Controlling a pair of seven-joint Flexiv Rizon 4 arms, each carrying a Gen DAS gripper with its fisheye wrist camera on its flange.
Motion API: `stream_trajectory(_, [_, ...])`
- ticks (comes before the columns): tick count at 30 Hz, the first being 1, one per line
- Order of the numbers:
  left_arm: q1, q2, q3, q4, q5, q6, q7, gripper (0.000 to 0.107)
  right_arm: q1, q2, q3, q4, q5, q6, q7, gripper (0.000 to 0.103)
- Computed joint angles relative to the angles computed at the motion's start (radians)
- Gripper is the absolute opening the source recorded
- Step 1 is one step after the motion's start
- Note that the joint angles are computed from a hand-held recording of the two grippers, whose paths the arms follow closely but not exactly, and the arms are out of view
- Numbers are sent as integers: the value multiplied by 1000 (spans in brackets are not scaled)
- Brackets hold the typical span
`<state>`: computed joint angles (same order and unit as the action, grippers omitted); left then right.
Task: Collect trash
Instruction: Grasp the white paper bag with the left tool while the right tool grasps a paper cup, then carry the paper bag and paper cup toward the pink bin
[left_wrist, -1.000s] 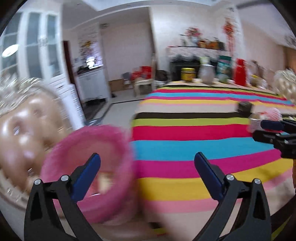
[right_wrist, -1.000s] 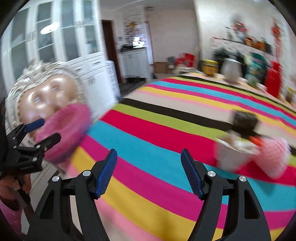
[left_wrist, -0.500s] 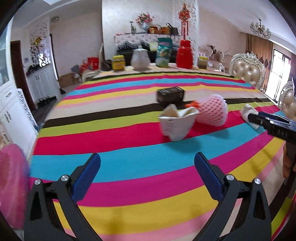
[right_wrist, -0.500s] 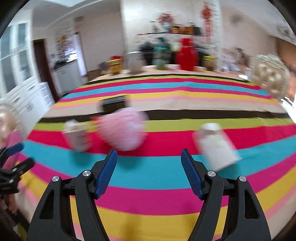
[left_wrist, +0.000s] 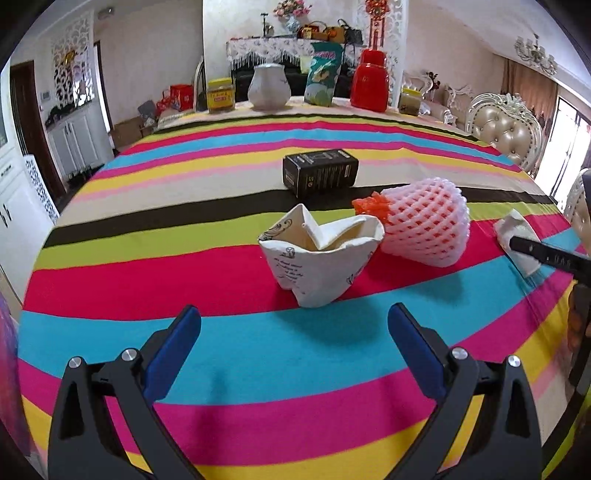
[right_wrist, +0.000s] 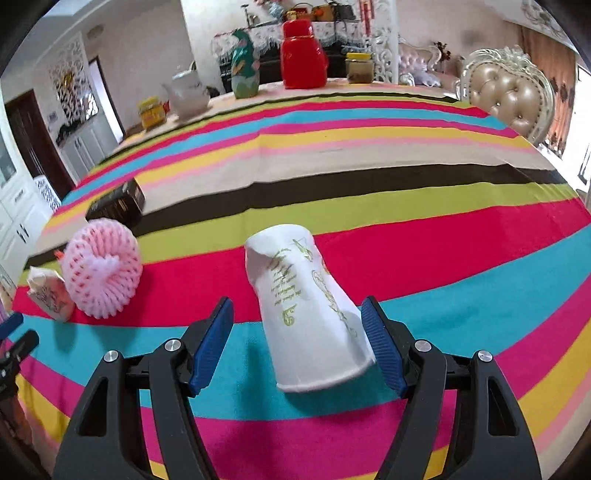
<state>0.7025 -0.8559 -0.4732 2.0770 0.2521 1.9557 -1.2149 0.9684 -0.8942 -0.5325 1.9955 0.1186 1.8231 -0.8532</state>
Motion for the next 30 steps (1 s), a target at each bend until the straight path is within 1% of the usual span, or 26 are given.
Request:
stream_trajectory(2, [-4, -3, -4, -15, -16, -24, -5, 98, 7, -5, -10, -4, -3, -12, 1, 69])
stream_trajectory(3, [-11, -8, -6, -26, -31, -36, -9, 98, 15, -5, -14, -2, 0, -13, 6, 65])
stream_trajectory(6, [-41, -15, 3, -55, -67, -51, -14, 98, 45, -4, -36, 20, 12, 7, 10, 42])
stream_trajectory(8, [-57, -24, 3, -76, -85, -62, -14, 98, 67, 9, -44, 44, 35, 22, 13, 37])
stream_trajectory(10, [-88, -28, 21, -96, -106, -64, -14, 98, 84, 24, -40, 64, 63, 45, 17, 36])
stream_trajectory(12, [-109, -34, 32, -110, -117, -59, -14, 98, 126, 34, -56, 89, 98, 63, 20, 36])
stream_trajectory(14, [-78, -54, -9, -118, -103, -67, -9, 97, 164, 40, -67, 106, 126, 80, 17, 36])
stream_trajectory(15, [-58, -61, -31, -117, -96, -78, -4, 86, 193, 38, -82, 115, 148, 86, 19, 36])
stream_trajectory(16, [-37, -69, -55, -115, -91, -91, 3, 67, 213, 36, -89, 122, 166, 96, 22, 36])
stream_trajectory(19, [11, -90, -107, -105, -83, -92, 21, 67, 269, 11, -110, 129, 226, 127, 28, 36])
stream_trajectory(20, [27, -97, -123, -97, -74, -78, 26, 67, 293, -10, -122, 127, 247, 140, 30, 36])
stream_trajectory(21, [40, -104, -135, -91, -64, -65, 29, 66, 297, -19, -118, 124, 256, 151, 26, 36])
stream_trajectory(22, [50, -109, -144, -86, -54, -56, 31, 66, 293, -24, -105, 119, 257, 163, 16, 36])
stream_trajectory(25, [75, -122, -167, -76, -26, -30, 29, 66, 279, -28, -82, 103, 249, 157, -24, 36])
stream_trajectory(27, [99, -136, -187, -71, -2, -13, 22, 66, 246, -13, -45, 97, 247, 173, -39, 36])
stream_trajectory(30, [128, -153, -210, -64, 36, 9, 13, 66, 259, -16, -54, 89, 263, 158, -61, 36])
